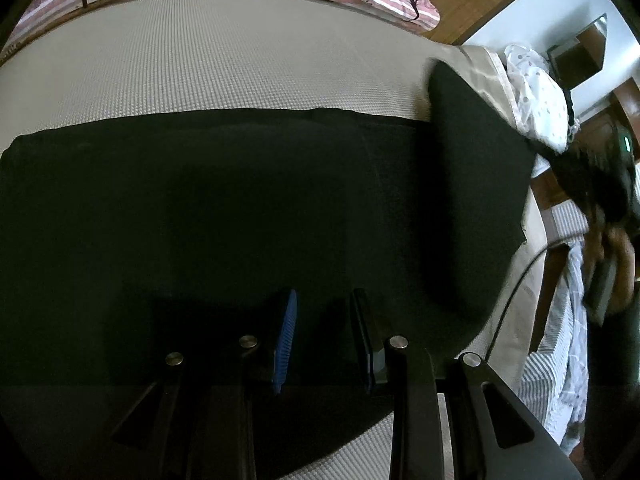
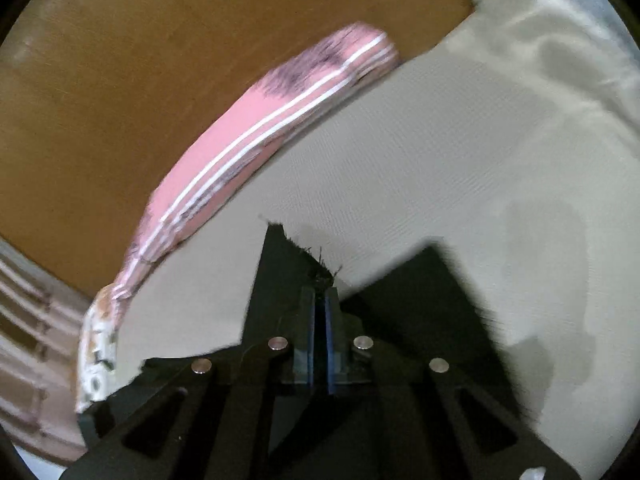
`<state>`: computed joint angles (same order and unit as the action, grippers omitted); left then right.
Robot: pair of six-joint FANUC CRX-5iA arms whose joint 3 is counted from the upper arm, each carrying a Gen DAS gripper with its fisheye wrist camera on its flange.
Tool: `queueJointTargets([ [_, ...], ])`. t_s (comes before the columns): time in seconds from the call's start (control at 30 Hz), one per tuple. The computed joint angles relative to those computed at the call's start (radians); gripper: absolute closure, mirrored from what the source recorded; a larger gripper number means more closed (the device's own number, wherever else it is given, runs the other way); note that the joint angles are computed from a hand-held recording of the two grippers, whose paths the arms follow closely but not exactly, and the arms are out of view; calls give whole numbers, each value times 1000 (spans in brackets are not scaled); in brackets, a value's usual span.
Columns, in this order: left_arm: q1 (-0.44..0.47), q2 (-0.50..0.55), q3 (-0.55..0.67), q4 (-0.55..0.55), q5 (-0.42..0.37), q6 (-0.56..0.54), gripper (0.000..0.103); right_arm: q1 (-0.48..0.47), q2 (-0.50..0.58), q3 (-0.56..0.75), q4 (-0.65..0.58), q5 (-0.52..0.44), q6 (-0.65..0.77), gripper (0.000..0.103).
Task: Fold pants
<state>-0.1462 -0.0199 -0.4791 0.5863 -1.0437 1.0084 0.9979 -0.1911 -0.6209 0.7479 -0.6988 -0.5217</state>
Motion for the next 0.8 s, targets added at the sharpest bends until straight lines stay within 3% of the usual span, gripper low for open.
queueJointTargets([
  [0.1, 2, -4, -8, 5, 9, -9, 74, 130, -74, -46, -45, -210, -107, 99],
  [0.2, 1, -8, -14, 7, 19, -14, 74, 236, -87, -64, -175, -365, -173, 100],
  [0.3, 0, -13, -19, 6, 23, -13, 74, 271, -147, -155, -174, -285, -301, 100],
  [0.47, 4, -23, -32, 12, 34, -17, 74, 287, -170, -156, -115, -311, -296, 91],
  [0.5, 4, -25, -33, 12, 34, -18, 74, 282, -166, -145, -108, -322, -271, 87],
  [0.57, 3, -25, -31, 11, 34, -14, 74, 249, -154, -127, -96, -305, -185, 66],
  [0.67, 5, -23, -31, 15, 31, -8, 74, 155, -111, -99, -81, -193, -48, 63],
  [0.8, 12, -19, -28, 22, 22, 2, 74, -7, -31, -43, -193, -19, 228, 63],
])
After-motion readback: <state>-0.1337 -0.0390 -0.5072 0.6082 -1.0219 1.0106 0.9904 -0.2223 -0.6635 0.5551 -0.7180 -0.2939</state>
